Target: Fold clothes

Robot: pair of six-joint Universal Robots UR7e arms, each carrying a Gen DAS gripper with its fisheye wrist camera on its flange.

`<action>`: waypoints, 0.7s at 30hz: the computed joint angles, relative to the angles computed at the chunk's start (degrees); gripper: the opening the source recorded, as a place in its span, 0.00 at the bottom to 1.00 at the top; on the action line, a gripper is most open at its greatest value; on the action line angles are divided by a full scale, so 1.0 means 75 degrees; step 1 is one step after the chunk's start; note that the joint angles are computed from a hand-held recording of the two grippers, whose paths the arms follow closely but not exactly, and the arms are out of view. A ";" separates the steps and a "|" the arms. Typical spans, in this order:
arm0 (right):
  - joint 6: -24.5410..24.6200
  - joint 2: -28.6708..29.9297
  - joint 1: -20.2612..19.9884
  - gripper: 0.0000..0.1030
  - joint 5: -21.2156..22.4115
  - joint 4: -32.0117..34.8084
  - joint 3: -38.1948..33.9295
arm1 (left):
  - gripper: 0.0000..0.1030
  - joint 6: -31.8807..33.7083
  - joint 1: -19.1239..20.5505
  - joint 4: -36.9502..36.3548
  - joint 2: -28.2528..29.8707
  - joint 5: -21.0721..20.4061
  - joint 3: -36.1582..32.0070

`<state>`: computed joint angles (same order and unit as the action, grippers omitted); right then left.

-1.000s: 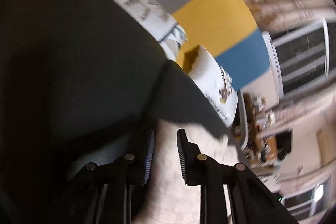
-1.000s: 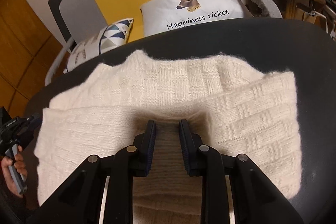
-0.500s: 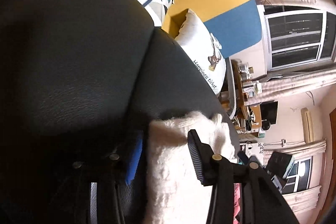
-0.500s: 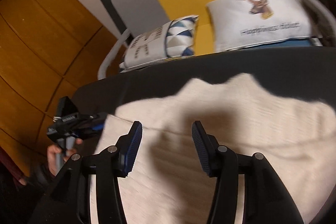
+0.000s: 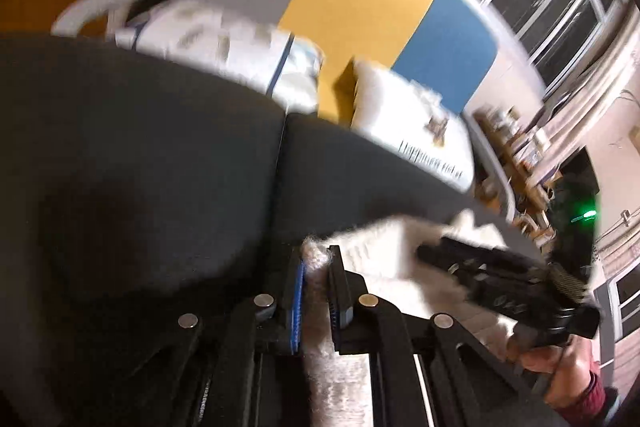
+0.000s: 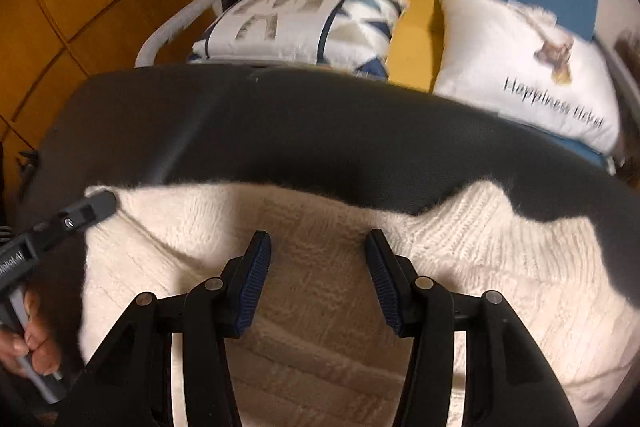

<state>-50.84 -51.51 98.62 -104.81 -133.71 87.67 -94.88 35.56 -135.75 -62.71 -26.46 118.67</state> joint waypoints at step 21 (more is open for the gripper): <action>0.1958 -0.1004 -0.2060 0.53 0.2765 0.3528 -0.2572 | 0.18 0.1433 -0.0294 -0.1601 0.0748 -0.0706 -0.0475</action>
